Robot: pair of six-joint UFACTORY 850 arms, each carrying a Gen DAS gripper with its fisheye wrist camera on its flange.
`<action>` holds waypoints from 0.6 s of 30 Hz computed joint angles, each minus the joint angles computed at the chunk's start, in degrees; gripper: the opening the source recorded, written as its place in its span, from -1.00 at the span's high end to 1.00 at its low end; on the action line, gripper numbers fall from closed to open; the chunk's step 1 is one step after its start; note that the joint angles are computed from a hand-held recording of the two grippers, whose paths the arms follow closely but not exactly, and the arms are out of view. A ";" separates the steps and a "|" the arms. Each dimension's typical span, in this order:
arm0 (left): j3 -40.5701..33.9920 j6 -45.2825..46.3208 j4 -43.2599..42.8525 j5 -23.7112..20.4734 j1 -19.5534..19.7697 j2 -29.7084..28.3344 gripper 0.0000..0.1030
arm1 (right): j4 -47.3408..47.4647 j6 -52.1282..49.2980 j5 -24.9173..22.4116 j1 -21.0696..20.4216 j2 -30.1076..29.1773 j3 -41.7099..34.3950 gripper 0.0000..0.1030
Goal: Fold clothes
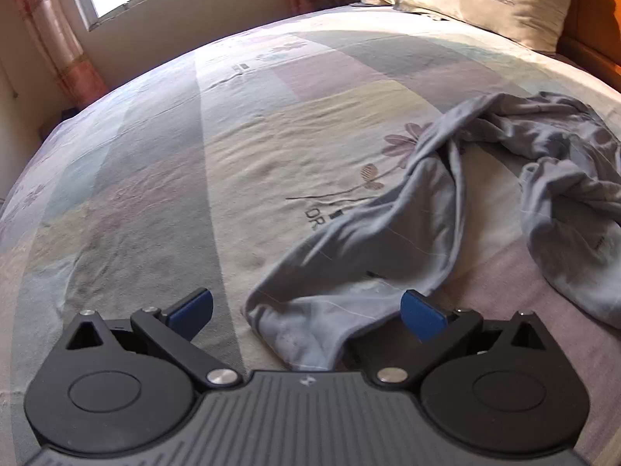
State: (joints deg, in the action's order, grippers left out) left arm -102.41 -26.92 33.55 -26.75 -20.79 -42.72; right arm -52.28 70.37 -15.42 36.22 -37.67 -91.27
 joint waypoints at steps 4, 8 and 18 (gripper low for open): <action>-0.60 -12.26 16.99 -7.91 -2.42 -2.81 -0.99 | 0.53 -0.60 0.29 0.14 -0.14 -0.12 -0.81; -3.50 -25.33 24.55 -12.52 -1.94 -6.79 -0.99 | -0.86 1.09 0.32 0.32 0.11 0.18 -0.81; -5.97 -45.58 41.02 -23.03 -1.77 -9.70 -1.00 | -1.67 1.34 -0.65 0.73 -0.27 -0.61 -0.81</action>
State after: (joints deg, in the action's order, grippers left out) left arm -108.38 -72.51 74.56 -49.79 -22.56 -52.42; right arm -53.95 71.71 -16.07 36.95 -37.94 -91.88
